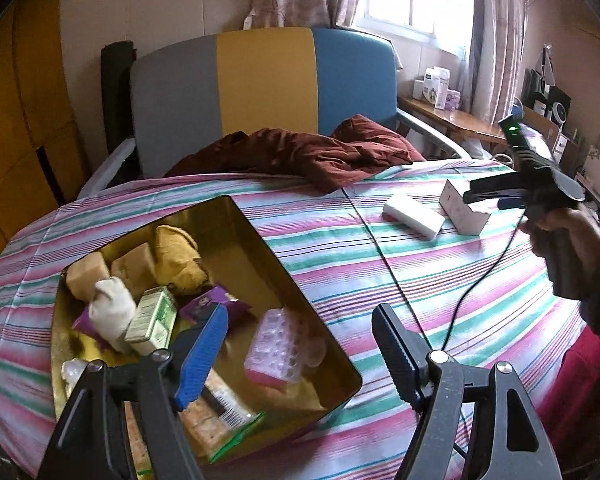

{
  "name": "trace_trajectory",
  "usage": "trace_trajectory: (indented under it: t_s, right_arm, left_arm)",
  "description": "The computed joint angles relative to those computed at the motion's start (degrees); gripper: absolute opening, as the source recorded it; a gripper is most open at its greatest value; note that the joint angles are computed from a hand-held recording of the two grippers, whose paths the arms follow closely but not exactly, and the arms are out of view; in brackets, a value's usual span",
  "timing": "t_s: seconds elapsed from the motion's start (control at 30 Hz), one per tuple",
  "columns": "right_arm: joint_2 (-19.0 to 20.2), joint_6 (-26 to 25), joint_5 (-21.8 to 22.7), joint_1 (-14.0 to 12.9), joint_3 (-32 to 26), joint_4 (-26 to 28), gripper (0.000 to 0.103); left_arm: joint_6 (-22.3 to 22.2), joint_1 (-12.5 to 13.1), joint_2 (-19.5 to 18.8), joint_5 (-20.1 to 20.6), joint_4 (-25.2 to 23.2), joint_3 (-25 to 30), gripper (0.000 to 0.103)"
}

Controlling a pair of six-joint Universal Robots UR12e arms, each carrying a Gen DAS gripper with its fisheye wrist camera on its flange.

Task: Organize objects
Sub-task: 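Move the right tool to the beige box and grasp it while the left tool approaches the sponge, then grasp the white sponge with the left tool while the right tool holds the beige box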

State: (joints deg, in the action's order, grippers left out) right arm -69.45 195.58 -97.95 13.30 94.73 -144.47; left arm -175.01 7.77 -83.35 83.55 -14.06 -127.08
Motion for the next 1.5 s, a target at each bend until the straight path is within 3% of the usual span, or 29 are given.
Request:
trace_trajectory:
  t_s: [0.2,0.27,0.5,0.63,0.77,0.87,1.2,1.5]
  right_arm:
    - [3.7,0.1,-1.0,-0.8,-3.8,3.3,0.076]
    - [4.4,-0.9,0.6,-1.2,-4.5,4.6,0.051]
    - [0.9,-6.0,1.8,-1.8,-0.5,3.7,0.050]
    - [-1.6,-6.7,3.1,-2.6,3.1,2.5,0.050]
    - [-2.5,-5.8,4.1,-3.3,5.0,1.1,0.050]
    - [-2.6,-6.0,4.6,-3.4,5.1,0.1,0.050]
    - [-2.9,-6.4,5.3,-3.6,5.1,-0.4,0.050]
    - [-3.4,-6.9,6.9,-3.9,5.4,-1.6,0.050]
  left_arm:
    - [-0.7,-1.0,-2.1,-0.5,-1.9,2.3,0.076]
    - [-0.8,-1.3,-2.8,-0.7,-2.6,3.1,0.076]
    - [-1.7,-2.8,-5.6,-3.8,-5.5,7.3,0.076]
    - [-4.1,-4.3,-8.6,-5.7,-9.7,11.2,0.076]
    - [-4.7,-6.6,-12.0,-5.0,-12.0,14.9,0.076]
    - [-7.6,-7.6,-14.9,-6.3,-15.5,18.2,0.075]
    - [-15.6,-11.1,-24.3,-1.8,-22.0,28.6,0.074]
    - [-23.1,-11.4,-29.9,-3.8,-28.9,35.2,0.077]
